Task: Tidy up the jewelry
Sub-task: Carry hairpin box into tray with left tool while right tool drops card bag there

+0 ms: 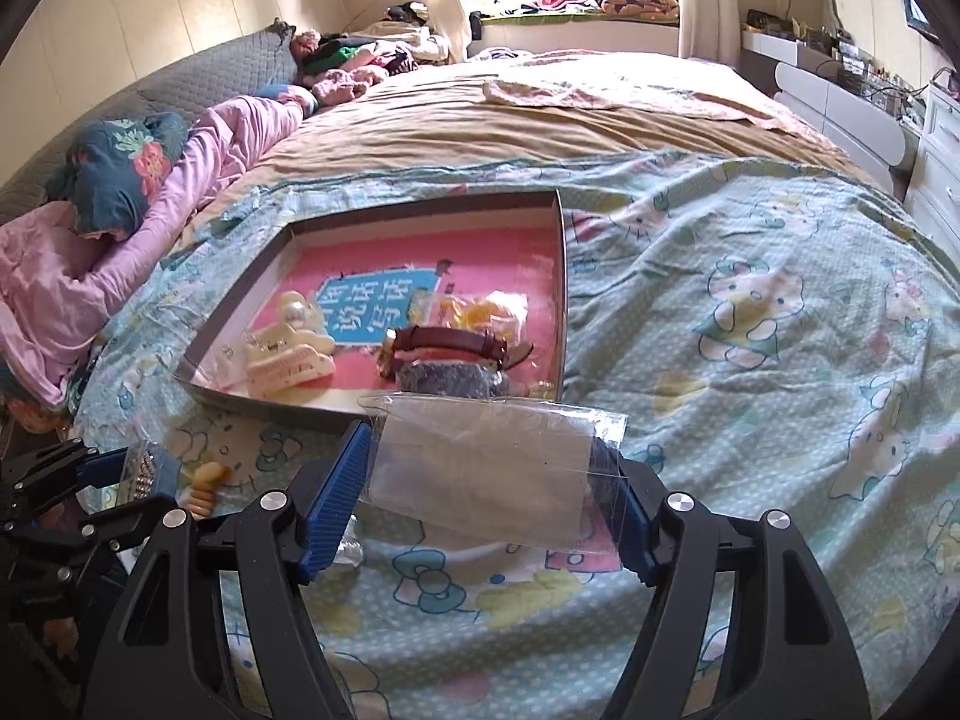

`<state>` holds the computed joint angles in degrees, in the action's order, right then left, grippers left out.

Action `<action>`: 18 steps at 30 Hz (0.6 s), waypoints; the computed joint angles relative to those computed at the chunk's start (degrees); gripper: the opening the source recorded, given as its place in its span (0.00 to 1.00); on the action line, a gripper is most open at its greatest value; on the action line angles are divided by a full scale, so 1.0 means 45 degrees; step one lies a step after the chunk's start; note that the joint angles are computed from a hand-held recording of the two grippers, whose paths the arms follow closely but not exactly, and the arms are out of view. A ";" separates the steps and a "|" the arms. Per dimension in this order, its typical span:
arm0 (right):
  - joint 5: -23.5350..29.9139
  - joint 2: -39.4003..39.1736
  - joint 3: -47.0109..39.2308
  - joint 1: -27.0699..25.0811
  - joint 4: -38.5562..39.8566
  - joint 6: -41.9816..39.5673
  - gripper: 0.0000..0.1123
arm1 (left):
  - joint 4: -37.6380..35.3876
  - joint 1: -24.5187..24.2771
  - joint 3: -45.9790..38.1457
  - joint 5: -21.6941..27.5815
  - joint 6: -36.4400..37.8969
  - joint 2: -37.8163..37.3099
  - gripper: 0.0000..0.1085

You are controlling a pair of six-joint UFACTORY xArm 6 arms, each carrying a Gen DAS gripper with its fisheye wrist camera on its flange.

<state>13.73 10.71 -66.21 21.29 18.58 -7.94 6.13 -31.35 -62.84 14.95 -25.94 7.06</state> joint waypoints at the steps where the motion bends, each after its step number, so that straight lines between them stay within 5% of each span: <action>1: -0.0030 -0.0026 -0.0014 0.0025 0.0039 -0.0045 0.63 | 0.0049 0.0073 -0.0016 -0.0006 -0.0063 -0.0021 0.40; 18: -0.0098 0.1148 -0.1834 0.0394 -0.0083 -0.0241 0.63 | 0.1730 0.1425 -0.0900 0.0202 -0.1612 0.0378 0.40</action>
<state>13.29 15.88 -74.46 23.07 18.21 -9.02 13.92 -24.94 -66.89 15.86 -33.20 8.76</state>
